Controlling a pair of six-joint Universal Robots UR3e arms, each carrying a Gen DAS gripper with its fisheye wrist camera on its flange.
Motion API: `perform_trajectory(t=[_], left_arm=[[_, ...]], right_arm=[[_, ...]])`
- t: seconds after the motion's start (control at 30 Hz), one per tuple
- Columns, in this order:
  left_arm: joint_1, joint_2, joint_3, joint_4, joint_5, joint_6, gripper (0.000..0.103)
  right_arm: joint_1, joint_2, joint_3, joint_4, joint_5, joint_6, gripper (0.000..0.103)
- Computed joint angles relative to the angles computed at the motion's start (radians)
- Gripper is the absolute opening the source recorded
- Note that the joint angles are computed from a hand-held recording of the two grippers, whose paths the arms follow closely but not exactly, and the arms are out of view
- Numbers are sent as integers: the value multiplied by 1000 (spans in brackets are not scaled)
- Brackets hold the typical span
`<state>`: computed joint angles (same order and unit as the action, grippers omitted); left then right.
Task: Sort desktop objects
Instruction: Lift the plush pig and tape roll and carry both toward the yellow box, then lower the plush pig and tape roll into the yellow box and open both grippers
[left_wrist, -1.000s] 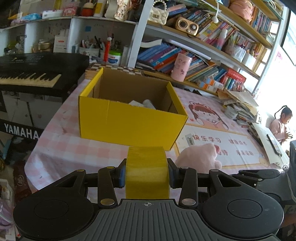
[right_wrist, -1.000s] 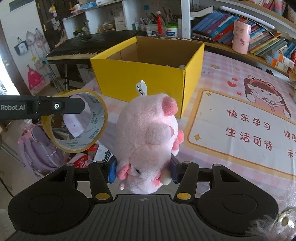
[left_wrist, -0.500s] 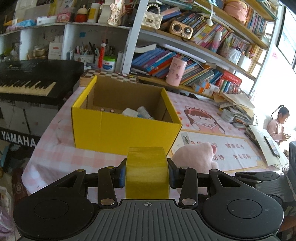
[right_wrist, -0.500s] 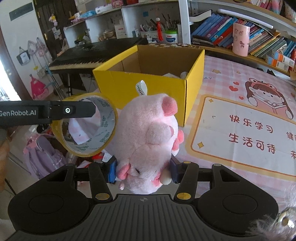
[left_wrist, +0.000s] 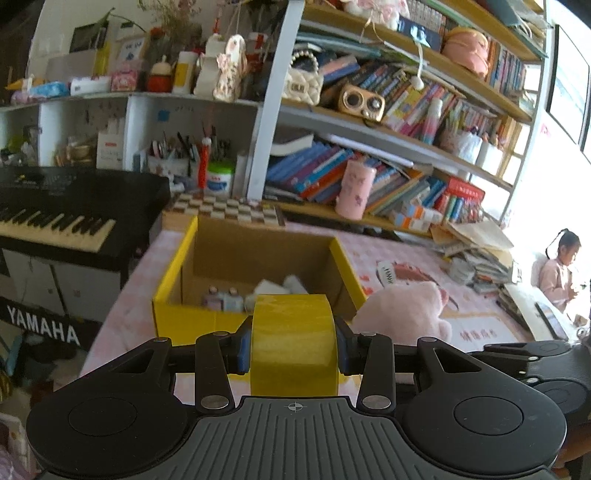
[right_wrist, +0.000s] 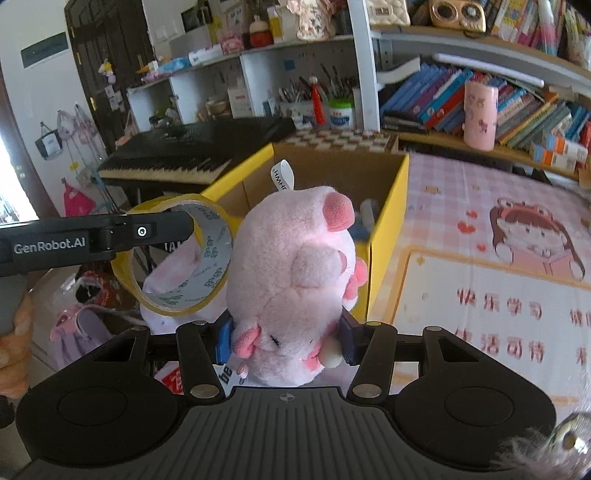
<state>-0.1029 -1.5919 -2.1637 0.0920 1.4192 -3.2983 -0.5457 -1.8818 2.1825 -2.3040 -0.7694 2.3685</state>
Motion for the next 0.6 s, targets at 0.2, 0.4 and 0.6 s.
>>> perform_trajectory(t=[0.2, 0.4, 0.6], left_arm=[[2, -126, 142, 29, 34, 6, 40], [-3, -276, 325, -2, 99, -7, 40], [-8, -473, 583, -120, 165, -10, 40]], right_arm=[[75, 184, -163, -148, -12, 87, 50], [171, 435, -382, -307, -45, 170, 50], [272, 682, -632, -329, -116, 171, 50]])
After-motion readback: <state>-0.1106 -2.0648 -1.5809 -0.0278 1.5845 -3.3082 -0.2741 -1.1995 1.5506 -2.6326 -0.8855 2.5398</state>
